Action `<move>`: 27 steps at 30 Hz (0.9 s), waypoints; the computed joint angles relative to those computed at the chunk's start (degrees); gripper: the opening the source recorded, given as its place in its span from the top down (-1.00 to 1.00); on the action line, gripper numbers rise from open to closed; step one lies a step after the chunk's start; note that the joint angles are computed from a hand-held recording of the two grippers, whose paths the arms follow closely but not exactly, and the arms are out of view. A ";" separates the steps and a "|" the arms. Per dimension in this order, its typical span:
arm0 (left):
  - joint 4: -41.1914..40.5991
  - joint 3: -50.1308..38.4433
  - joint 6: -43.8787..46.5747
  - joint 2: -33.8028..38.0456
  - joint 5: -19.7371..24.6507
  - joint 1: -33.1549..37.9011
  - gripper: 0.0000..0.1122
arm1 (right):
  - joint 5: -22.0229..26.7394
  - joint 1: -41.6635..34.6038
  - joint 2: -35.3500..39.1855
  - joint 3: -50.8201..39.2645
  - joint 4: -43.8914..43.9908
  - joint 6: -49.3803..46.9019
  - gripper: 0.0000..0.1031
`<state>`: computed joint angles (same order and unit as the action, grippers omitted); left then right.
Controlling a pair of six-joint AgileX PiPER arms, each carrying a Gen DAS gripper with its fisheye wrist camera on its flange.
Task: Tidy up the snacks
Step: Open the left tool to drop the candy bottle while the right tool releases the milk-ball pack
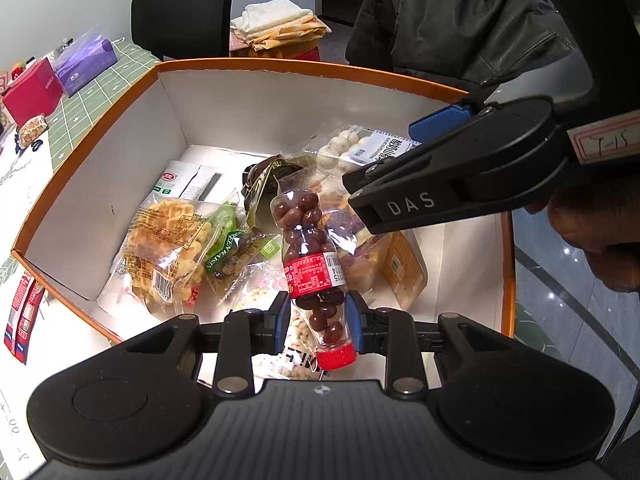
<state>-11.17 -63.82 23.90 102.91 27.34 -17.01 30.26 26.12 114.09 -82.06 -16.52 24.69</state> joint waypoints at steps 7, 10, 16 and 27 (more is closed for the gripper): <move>-1.94 0.88 0.71 -1.02 -1.45 0.56 0.38 | 0.00 0.32 -0.43 0.60 -2.85 2.33 -0.23; -2.31 1.05 0.86 -1.41 -1.73 0.77 0.38 | -0.29 0.19 -0.88 1.04 -3.77 3.65 -0.23; -5.71 1.62 3.21 -2.42 -3.27 1.45 0.32 | -0.71 0.07 -1.23 1.47 -3.72 4.07 -0.23; -6.03 1.50 3.67 -2.82 -3.01 1.26 0.30 | -1.00 -0.07 -1.52 1.50 -3.08 3.48 -0.23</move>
